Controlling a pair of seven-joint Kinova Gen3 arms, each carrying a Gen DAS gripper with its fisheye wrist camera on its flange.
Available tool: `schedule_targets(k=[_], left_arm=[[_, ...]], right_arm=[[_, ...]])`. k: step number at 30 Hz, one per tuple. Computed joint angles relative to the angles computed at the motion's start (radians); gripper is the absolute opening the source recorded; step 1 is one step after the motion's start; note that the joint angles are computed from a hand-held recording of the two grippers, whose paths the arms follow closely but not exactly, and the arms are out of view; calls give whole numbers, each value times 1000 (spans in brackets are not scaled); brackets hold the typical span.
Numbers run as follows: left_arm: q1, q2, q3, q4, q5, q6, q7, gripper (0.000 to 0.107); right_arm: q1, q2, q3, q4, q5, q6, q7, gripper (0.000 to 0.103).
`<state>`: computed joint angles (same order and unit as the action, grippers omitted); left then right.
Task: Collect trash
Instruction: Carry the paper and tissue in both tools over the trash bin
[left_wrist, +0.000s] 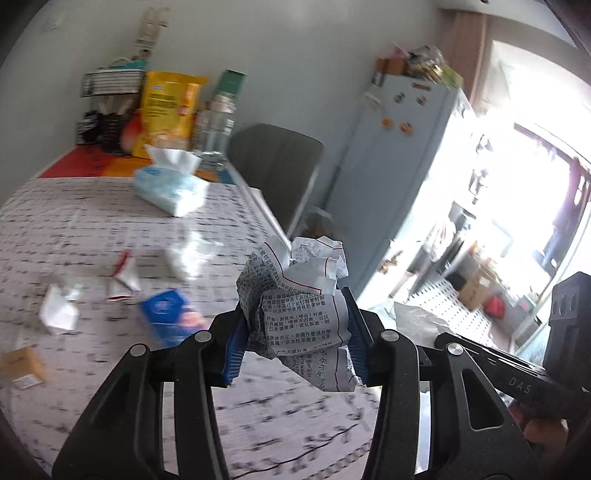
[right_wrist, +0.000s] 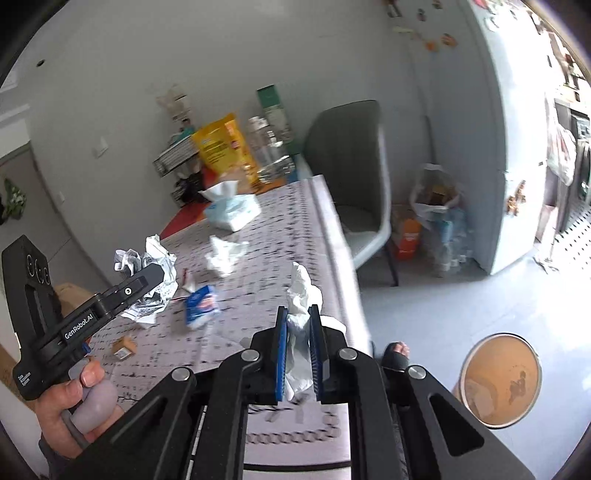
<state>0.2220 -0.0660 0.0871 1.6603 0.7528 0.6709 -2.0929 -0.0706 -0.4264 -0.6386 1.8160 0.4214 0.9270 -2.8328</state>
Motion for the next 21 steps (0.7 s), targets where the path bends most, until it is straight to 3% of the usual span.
schedule_targets(k=[10,21], left_arm=[[114,95,124,-92,-181,-41,180,47],[260,208,193,-184,-386,-42,382,47]], right_arm=[[27,-156,142,121,-106,6,81,12],[112,-317,276,265,-246,-15,211,12]])
